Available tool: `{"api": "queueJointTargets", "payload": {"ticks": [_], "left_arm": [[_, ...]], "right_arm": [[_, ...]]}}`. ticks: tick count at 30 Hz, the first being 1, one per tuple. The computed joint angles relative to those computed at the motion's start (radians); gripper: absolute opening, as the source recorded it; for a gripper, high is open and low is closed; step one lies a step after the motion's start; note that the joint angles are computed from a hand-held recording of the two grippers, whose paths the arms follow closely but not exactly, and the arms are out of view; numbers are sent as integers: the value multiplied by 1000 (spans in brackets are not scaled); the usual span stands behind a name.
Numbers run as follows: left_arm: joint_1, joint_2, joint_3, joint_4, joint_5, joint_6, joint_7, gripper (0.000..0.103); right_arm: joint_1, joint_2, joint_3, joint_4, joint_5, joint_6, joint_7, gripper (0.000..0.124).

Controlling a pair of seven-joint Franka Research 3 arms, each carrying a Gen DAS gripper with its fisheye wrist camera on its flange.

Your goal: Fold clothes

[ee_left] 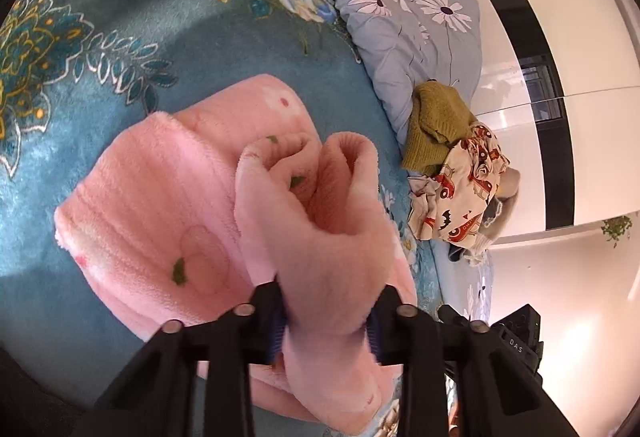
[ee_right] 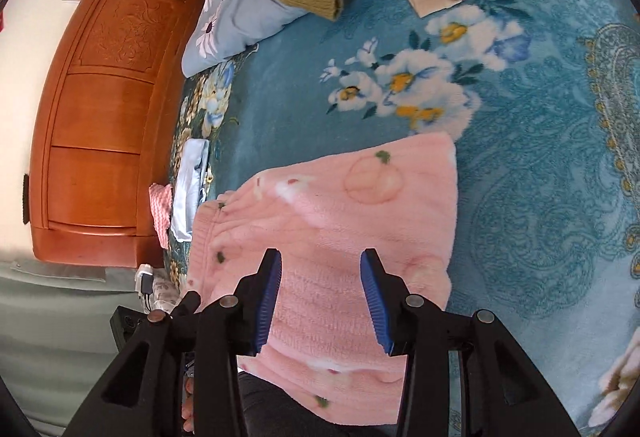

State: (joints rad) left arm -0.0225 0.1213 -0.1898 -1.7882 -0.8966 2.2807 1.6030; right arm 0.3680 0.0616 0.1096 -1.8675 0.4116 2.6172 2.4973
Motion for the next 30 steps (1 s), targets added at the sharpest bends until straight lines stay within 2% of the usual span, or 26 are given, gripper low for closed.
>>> {"api": "queueJointTargets", "payload": {"ticks": [2, 7, 8, 12, 16, 23, 27, 30], "left_arm": [[-1, -3, -4, 11, -15, 20, 45, 23], [29, -38, 11, 13, -223, 42, 189, 23], [32, -43, 20, 6, -227, 47, 195, 23], [48, -35, 53, -51, -135, 37, 62, 24], [58, -51, 58, -161, -132, 32, -9, 29], [71, -64, 72, -186, -187, -16, -5, 36], [72, -88, 80, -180, -141, -12, -21, 43], [72, -112, 91, -182, -69, 28, -51, 45]], "right_arm": [[-2, -5, 1, -17, 31, 16, -13, 42], [-4, 5, 2, 2, 49, 23, -62, 42], [-5, 12, 2, 13, 48, 21, -75, 42], [-3, 27, 3, 32, 44, -1, -94, 42], [1, 40, 11, 38, 85, -31, -120, 42], [10, 52, 10, 72, 58, -62, -146, 42], [13, 71, 12, 105, 46, -85, -170, 42], [17, 87, 10, 130, 20, -138, -180, 43]]}}
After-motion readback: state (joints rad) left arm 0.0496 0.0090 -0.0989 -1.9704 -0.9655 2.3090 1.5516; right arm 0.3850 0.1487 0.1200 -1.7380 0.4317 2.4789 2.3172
